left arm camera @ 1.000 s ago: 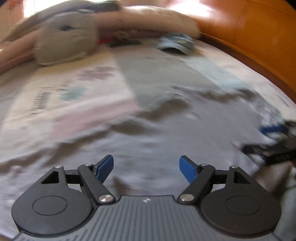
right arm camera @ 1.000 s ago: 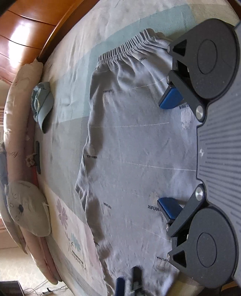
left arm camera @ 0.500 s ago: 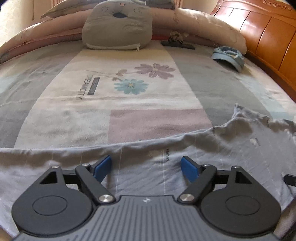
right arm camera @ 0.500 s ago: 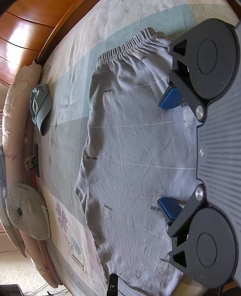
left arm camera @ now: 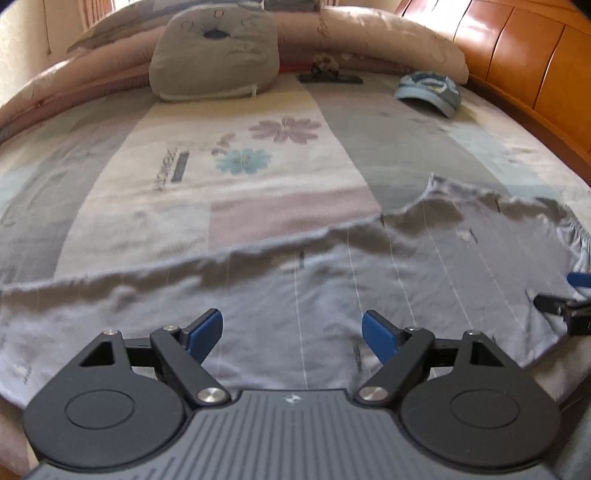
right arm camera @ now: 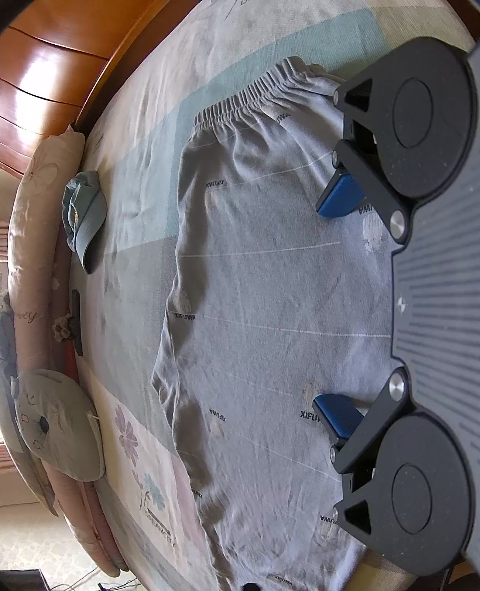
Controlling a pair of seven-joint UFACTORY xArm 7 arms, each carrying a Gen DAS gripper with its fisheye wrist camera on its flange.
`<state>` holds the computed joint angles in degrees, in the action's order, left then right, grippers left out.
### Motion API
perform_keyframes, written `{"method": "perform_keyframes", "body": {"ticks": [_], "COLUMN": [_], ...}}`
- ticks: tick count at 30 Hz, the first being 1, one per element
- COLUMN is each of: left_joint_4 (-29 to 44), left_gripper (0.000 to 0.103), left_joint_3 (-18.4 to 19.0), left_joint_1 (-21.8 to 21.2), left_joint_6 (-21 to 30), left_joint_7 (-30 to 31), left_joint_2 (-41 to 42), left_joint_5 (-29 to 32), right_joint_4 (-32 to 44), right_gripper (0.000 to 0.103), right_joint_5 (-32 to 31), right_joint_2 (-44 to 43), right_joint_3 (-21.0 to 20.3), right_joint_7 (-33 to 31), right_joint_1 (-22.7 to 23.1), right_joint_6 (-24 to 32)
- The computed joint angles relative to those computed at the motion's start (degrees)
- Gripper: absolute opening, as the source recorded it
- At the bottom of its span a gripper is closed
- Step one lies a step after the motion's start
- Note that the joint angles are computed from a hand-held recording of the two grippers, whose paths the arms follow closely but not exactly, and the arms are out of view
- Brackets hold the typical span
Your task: Fold clothes
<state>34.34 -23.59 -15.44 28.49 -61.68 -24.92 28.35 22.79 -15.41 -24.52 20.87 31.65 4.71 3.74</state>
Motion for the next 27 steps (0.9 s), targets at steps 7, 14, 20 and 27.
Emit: {"method": "perform_keyframes", "body": {"ticks": [7,14,20,27], "left_joint_4": [-4.4,-5.1,-4.7,-5.0], "left_gripper": [0.084,0.086,0.086,0.086], "left_joint_3": [-0.4,-1.9,-2.2,-2.0], "left_joint_1": [-2.9,-1.7,-1.4,-2.0], "left_joint_6": [1.2,1.1,1.0,0.5], "left_joint_7": [-0.1,-0.5,-0.5,-0.9], "left_joint_2": [-3.6,-4.2,-4.7,-4.0], "left_joint_5": [-3.0,-2.1,-1.4,-1.2], "right_joint_4": [-1.3,-1.5,0.2,0.5], "right_gripper": [0.103,0.103,0.103,0.103], "right_joint_5": [-0.6,-0.2,1.3,0.7], "right_joint_2": [-0.6,-0.9,-3.4,0.1], "right_joint_3": [2.7,4.0,-0.3,2.0], "right_joint_7": [1.4,1.4,0.5,-1.1], "right_joint_1": [-2.8,-3.8,3.9,5.7], "right_joint_6": [-2.8,-3.1,2.4,0.6]}}
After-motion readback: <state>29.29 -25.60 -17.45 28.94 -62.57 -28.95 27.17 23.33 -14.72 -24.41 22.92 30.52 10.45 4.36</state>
